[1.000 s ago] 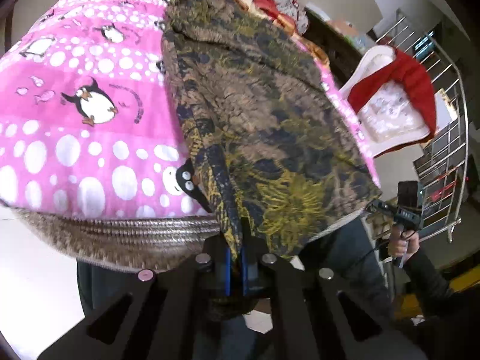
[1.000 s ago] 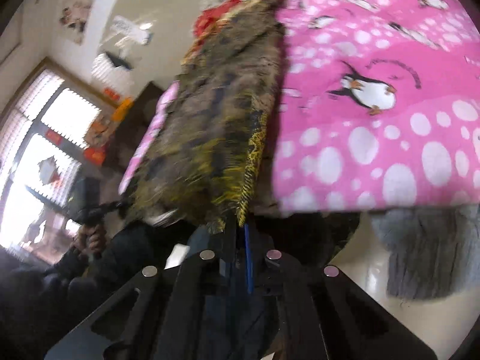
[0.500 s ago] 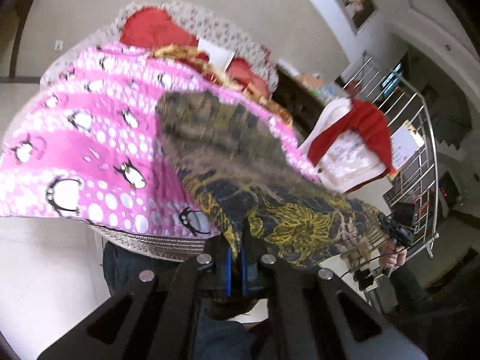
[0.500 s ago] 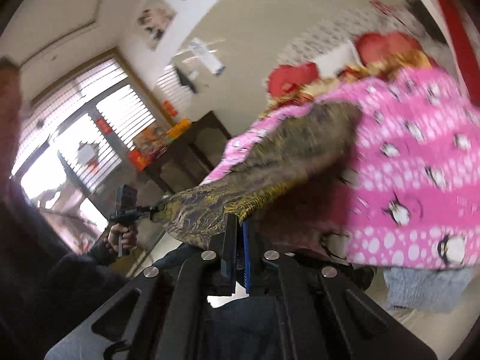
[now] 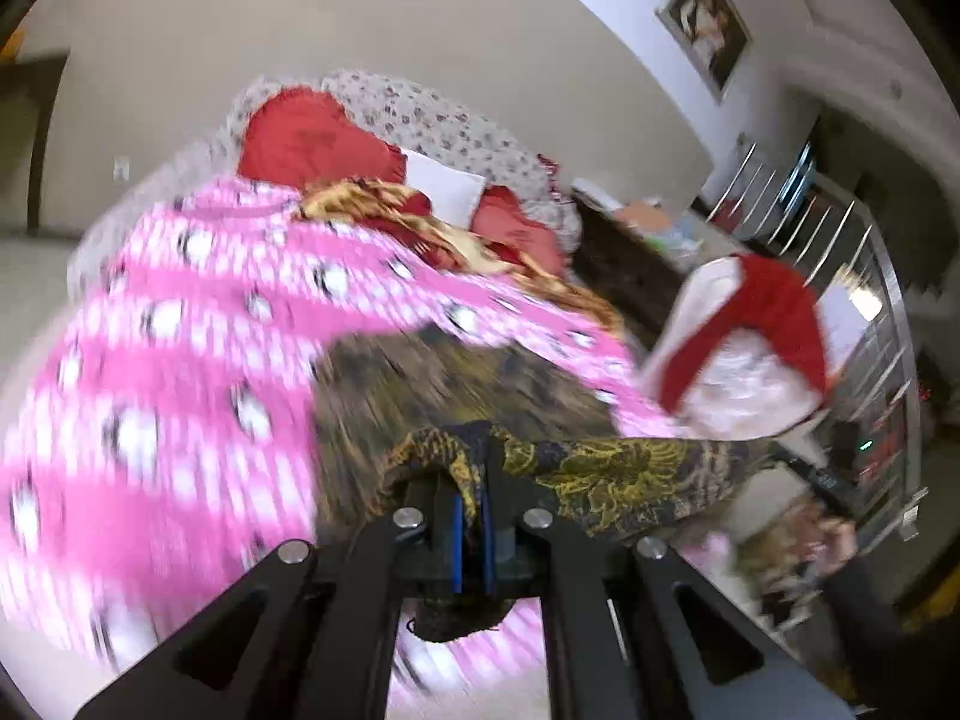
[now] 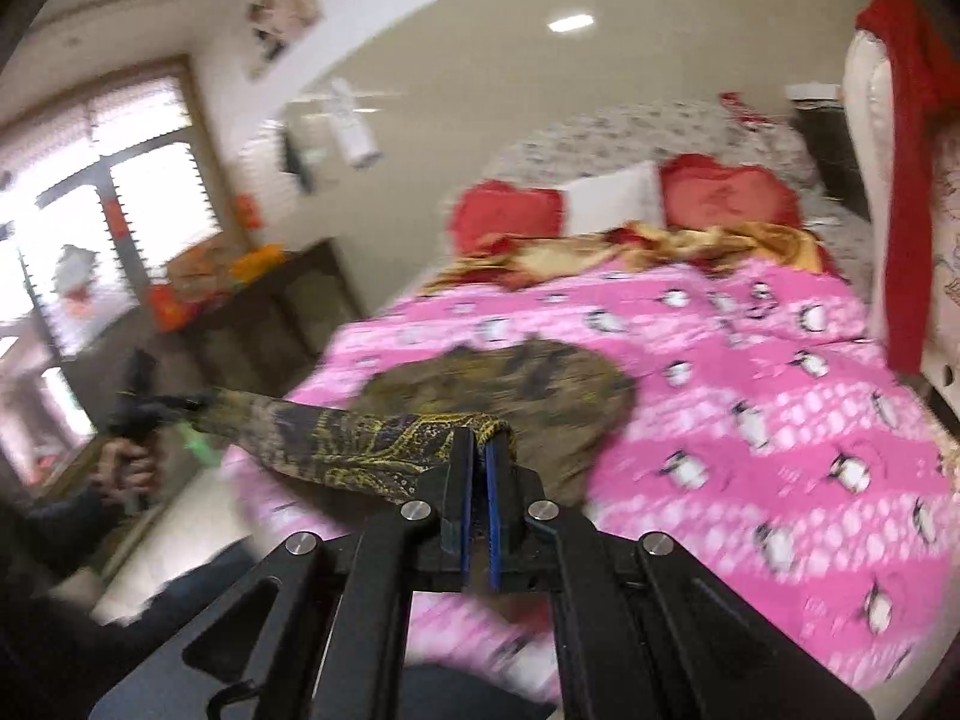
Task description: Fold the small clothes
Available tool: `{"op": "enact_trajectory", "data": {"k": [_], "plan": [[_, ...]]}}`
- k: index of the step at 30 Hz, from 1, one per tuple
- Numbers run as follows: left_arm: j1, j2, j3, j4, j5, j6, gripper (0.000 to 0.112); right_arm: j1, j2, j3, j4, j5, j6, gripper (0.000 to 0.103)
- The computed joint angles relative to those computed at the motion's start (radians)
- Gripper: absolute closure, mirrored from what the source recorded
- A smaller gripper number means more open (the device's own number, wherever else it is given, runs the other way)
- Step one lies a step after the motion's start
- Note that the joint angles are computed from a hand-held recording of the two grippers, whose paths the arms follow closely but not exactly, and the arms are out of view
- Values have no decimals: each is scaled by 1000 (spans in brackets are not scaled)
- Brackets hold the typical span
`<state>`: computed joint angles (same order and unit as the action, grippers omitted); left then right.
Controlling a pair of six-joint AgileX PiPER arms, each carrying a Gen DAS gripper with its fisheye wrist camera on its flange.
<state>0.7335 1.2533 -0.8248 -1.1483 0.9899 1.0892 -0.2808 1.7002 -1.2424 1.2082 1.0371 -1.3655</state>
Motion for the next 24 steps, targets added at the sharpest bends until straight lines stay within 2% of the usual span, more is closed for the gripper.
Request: {"op": "enact_trajectory", "data": {"k": [4, 7, 8, 11, 14, 17, 21, 24], "plan": [[-189, 285, -221, 30, -207, -129, 108, 161, 203, -205, -77, -246, 172, 96], [-274, 462, -387, 151, -298, -258, 108, 221, 344, -382, -219, -290, 362, 96], [-282, 505, -423, 178, -301, -289, 108, 243, 394, -453, -294, -301, 446, 96], [-316, 625, -529, 280, -322, -401, 108, 281, 524, -644, -458, -281, 629, 96], [-354, 678, -559, 368, -378, -464, 107, 290, 621, -798, -523, -204, 734, 96], [-380, 726, -593, 468, -403, -558, 103, 307, 687, -897, -602, -165, 819, 95], [-371, 812, -675, 513, -329, -622, 101, 318, 804, -1094, -700, -12, 996, 92], [-330, 831, -694, 420, -266, -589, 97, 298, 783, -1079, -669, 1, 1023, 90]]}}
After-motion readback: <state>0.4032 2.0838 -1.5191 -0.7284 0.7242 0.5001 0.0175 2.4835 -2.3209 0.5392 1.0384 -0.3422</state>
